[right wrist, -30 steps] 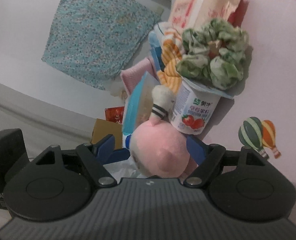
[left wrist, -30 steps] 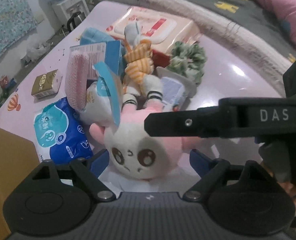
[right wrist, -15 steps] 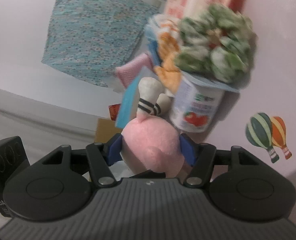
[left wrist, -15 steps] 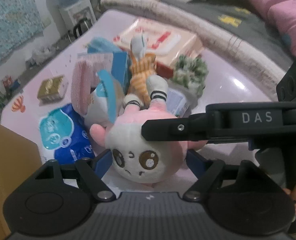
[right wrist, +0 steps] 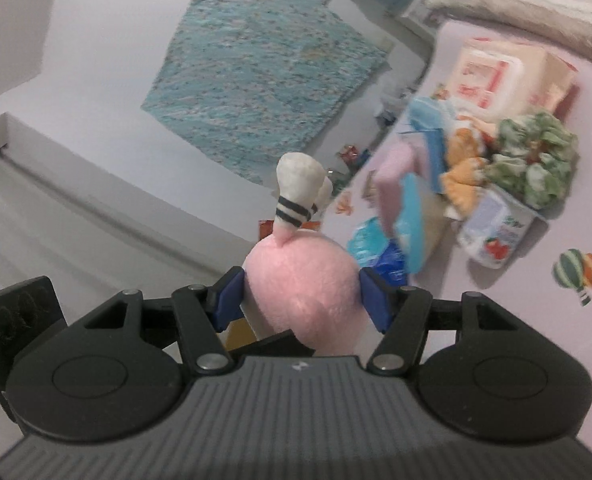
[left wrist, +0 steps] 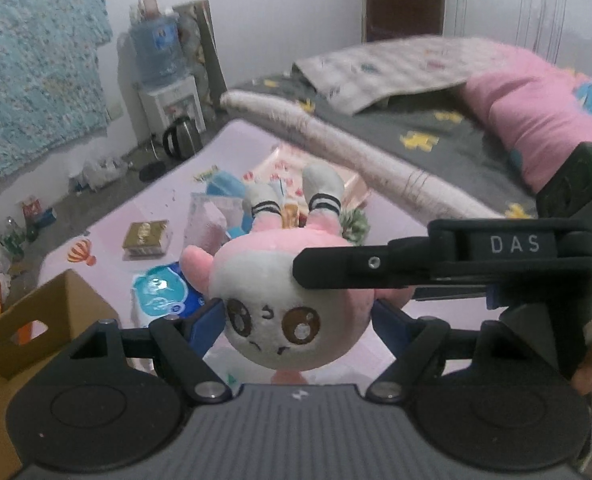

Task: Organize soft objects
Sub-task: 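Lift the plush doll with the left tool and carry it over the box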

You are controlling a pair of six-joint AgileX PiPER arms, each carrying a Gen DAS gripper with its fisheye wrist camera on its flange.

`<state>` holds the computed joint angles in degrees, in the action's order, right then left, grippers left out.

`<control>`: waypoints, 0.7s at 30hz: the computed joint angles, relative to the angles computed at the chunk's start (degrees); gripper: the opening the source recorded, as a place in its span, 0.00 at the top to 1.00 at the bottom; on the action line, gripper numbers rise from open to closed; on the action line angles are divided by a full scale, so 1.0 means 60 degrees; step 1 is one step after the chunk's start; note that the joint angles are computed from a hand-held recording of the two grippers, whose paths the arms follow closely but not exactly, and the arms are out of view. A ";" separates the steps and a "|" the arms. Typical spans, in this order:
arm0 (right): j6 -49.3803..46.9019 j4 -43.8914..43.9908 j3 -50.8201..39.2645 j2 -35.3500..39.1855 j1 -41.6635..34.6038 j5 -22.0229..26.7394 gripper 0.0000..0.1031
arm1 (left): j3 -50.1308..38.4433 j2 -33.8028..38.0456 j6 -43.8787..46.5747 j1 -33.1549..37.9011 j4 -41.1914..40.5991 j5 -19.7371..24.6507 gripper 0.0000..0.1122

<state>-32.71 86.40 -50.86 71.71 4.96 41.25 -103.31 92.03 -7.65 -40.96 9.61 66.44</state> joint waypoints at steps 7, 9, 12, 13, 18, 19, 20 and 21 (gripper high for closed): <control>0.2134 -0.1947 -0.1051 -0.0743 0.1990 -0.0591 0.40 | 0.1521 -0.2340 -0.0804 0.0175 0.0401 0.0130 0.27; 0.2673 -0.2438 -0.1434 -0.0572 0.2862 -0.0863 0.40 | 0.2000 -0.2989 -0.1030 0.0390 0.0513 0.0253 0.27; 0.3425 -0.3059 -0.2058 -0.0110 0.4092 -0.1125 0.40 | 0.2722 -0.3927 -0.1115 0.1095 0.0392 0.0347 0.27; 0.3715 -0.3327 -0.2390 0.0135 0.4433 -0.1136 0.40 | 0.2965 -0.4241 -0.1076 0.1442 0.0269 0.0362 0.27; 0.5229 -0.4876 -0.4356 0.1780 0.6076 -0.1148 0.40 | 0.4060 -0.5295 0.0277 0.4491 -0.1498 0.0228 0.27; 0.5524 -0.5122 -0.4780 0.2177 0.6296 -0.1016 0.40 | 0.4263 -0.5385 0.0677 0.5183 -0.1955 0.0221 0.27; 0.5791 -0.5322 -0.5124 0.2504 0.6449 -0.0873 0.39 | 0.4506 -0.5490 0.1194 0.5953 -0.2493 0.0215 0.27; 0.6090 -0.5602 -0.5536 0.2878 0.6584 -0.0648 0.39 | 0.4743 -0.5490 0.1677 0.6692 -0.3010 0.0196 0.27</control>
